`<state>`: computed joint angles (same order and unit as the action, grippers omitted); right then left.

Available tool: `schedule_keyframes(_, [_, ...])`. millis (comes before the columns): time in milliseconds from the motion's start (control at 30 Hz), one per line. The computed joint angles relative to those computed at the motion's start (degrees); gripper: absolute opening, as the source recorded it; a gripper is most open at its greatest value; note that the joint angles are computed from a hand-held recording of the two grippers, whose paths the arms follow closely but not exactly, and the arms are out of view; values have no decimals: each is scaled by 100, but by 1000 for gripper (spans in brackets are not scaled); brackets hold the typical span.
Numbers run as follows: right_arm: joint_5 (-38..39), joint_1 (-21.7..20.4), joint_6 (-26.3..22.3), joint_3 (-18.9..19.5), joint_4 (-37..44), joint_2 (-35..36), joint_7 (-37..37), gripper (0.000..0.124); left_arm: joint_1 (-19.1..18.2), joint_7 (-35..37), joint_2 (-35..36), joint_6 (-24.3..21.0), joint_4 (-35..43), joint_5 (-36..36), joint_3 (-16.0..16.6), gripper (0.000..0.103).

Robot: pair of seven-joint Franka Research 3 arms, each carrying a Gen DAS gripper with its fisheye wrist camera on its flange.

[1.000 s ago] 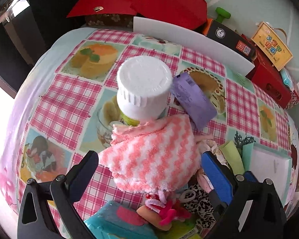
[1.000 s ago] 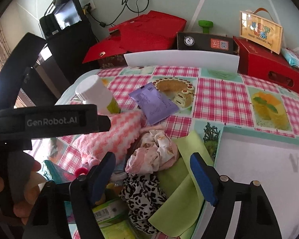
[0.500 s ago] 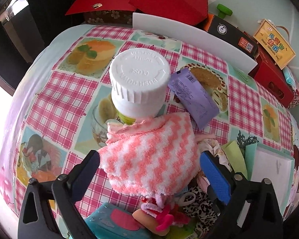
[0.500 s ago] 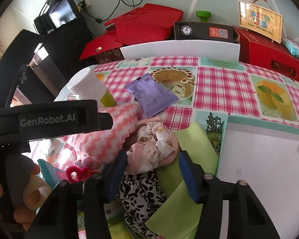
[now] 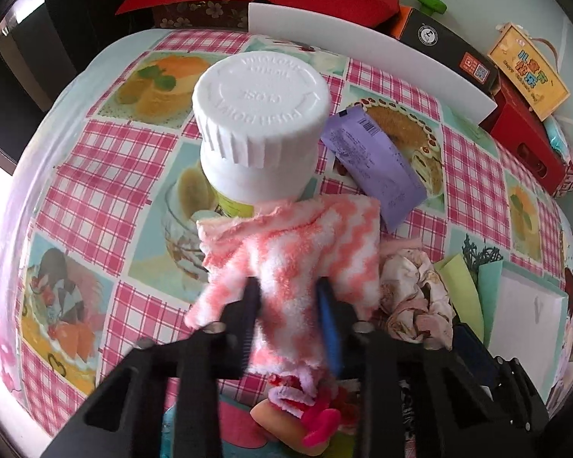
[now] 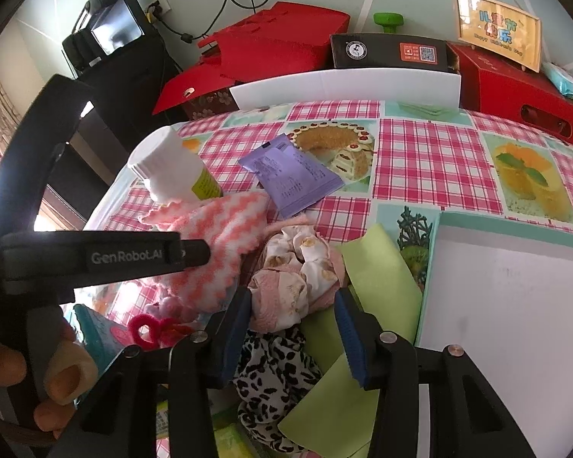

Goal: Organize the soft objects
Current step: 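Grasp the pink-white zigzag towel with the left tool while the right tool grasps the pink floral scrunchie, then lift and carry the towel and scrunchie with both tools over the white tray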

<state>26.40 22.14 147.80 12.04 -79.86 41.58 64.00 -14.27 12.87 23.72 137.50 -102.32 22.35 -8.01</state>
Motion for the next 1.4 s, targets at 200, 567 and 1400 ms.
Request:
schedule_keyframes(200, [17, -6, -10, 15, -21, -15, -34, 37, 12, -234, -240, 490, -371, 153, 52, 17])
schedule_keyframes(567, [42, -10, -18, 25, -59, -52, -140, 16, 40, -713, -668, 1145, -923, 459, 118, 15])
schedule_keyframes(1400, [350, -172, 229, 187, -298, -228, -405, 10, 118, -2526, -1435, 1263, -1463, 2130, 81, 13])
